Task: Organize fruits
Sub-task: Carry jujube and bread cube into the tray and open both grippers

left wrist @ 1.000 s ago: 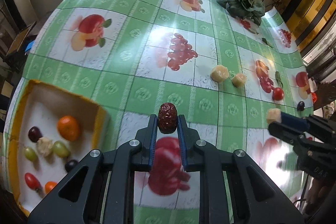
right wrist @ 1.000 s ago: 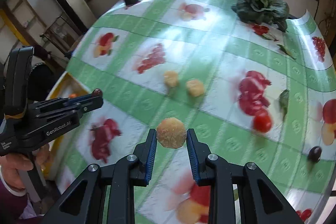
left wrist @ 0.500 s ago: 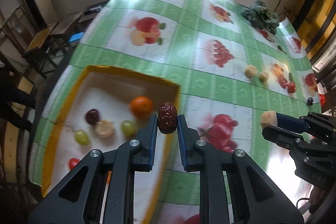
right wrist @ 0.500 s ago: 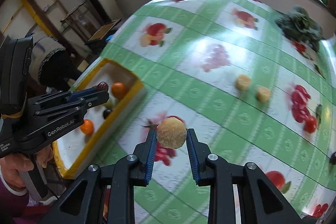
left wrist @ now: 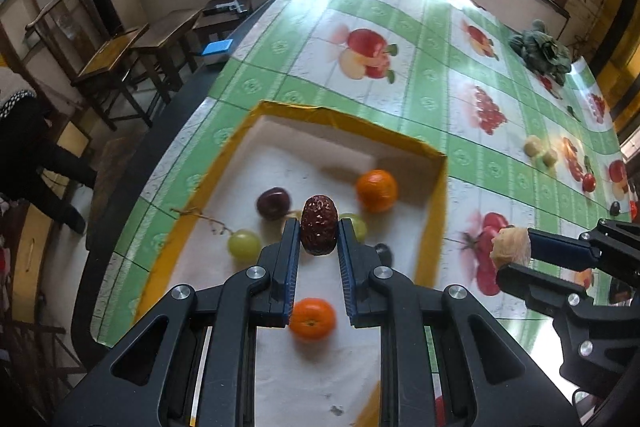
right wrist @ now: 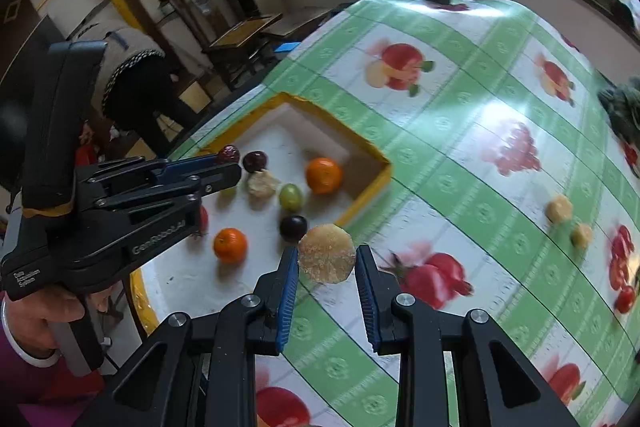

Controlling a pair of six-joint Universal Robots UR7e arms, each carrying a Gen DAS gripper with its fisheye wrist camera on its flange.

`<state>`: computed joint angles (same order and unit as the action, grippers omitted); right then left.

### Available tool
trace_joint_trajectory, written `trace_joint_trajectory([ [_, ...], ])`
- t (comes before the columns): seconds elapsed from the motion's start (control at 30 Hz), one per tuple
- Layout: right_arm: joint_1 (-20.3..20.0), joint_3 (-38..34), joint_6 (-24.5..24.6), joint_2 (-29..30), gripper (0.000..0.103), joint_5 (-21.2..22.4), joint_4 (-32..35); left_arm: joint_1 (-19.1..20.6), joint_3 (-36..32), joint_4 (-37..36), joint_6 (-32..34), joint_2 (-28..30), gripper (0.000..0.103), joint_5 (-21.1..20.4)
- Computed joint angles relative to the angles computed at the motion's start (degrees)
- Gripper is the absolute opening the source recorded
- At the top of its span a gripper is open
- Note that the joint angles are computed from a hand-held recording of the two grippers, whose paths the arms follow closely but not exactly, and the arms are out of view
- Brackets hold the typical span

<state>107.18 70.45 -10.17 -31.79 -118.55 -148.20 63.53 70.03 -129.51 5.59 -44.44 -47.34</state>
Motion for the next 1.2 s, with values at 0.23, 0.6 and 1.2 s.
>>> trace_joint_trajectory([
  [0.23,0.39,-3.55,0.20,2.73,0.028,0.12,3.55,1.15,-1.27,0.81,0.34,0.29,0.018,0.22],
  [0.6,0.75,-8.42,-0.05,6.16,0.028,0.95,7.36,2.49,-4.49,2.72,0.07,1.98,0.018,0.42],
  [1.2,0.09,-16.45,0.20,11.51,0.028,2.79,14.15,4.03,-8.82,6.37,-0.78,4.81,0.018,0.53],
])
